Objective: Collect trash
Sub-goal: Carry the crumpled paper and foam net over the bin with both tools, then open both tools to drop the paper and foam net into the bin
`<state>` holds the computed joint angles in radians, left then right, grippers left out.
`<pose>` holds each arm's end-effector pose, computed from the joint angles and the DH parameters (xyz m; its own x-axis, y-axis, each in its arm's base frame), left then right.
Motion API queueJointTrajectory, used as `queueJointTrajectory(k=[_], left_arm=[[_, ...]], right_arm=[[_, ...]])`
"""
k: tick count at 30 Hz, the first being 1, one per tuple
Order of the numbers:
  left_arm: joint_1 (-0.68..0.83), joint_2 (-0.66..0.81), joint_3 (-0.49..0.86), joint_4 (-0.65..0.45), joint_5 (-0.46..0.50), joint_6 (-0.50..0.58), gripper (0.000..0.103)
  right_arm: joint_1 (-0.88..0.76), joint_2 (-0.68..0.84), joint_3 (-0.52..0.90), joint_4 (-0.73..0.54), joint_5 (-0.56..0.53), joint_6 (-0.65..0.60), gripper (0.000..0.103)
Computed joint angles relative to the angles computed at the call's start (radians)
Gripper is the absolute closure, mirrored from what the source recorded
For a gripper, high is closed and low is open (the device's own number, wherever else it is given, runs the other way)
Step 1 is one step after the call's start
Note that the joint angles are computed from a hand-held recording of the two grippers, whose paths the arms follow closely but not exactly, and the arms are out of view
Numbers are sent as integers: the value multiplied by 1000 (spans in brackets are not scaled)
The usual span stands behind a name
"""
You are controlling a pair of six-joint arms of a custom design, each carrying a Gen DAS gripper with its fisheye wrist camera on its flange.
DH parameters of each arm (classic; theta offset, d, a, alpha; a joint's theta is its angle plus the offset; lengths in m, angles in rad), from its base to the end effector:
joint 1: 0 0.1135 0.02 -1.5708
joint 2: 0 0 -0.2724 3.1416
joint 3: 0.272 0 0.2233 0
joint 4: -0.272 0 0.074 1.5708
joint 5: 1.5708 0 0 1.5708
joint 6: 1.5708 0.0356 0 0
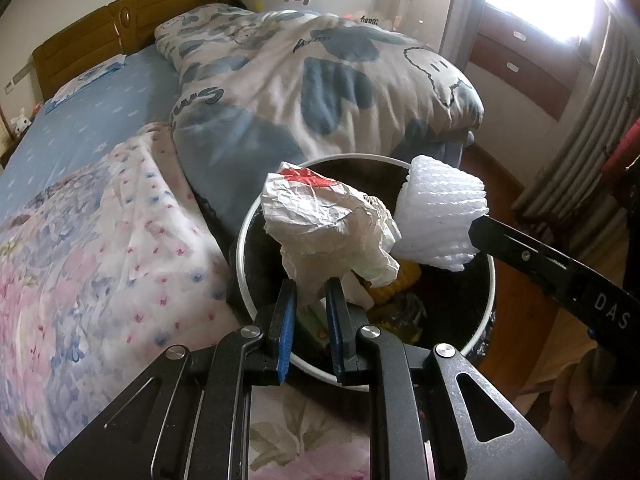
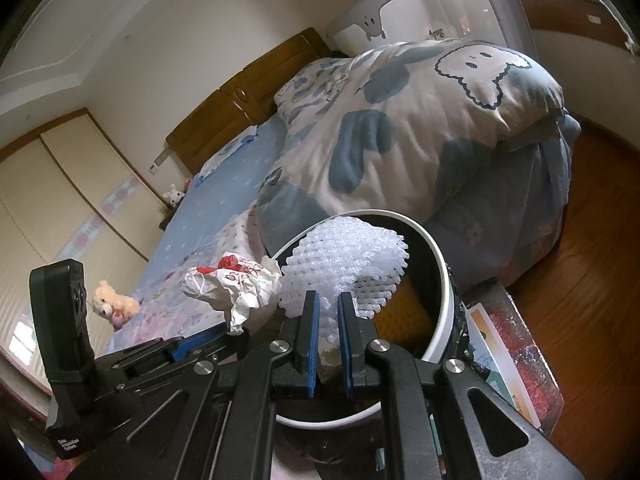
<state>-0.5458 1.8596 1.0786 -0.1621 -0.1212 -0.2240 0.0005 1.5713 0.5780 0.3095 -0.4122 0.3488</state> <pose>0.3072 -0.1815 0.1773 -0.7755 0.2130 -0.5943 0.2896 0.9565 -0.0350 0.2705 0.0144 0.1711 -0.7000 0.3128 -0.6420 -0.0764 0.8610 0.5028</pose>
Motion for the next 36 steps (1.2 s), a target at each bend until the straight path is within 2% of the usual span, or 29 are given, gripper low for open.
queueJointTrajectory(k=[36], left_arm=[[0, 57, 62, -36, 5, 19, 88]], right_arm=[[1, 69, 78, -55, 12, -26, 94]])
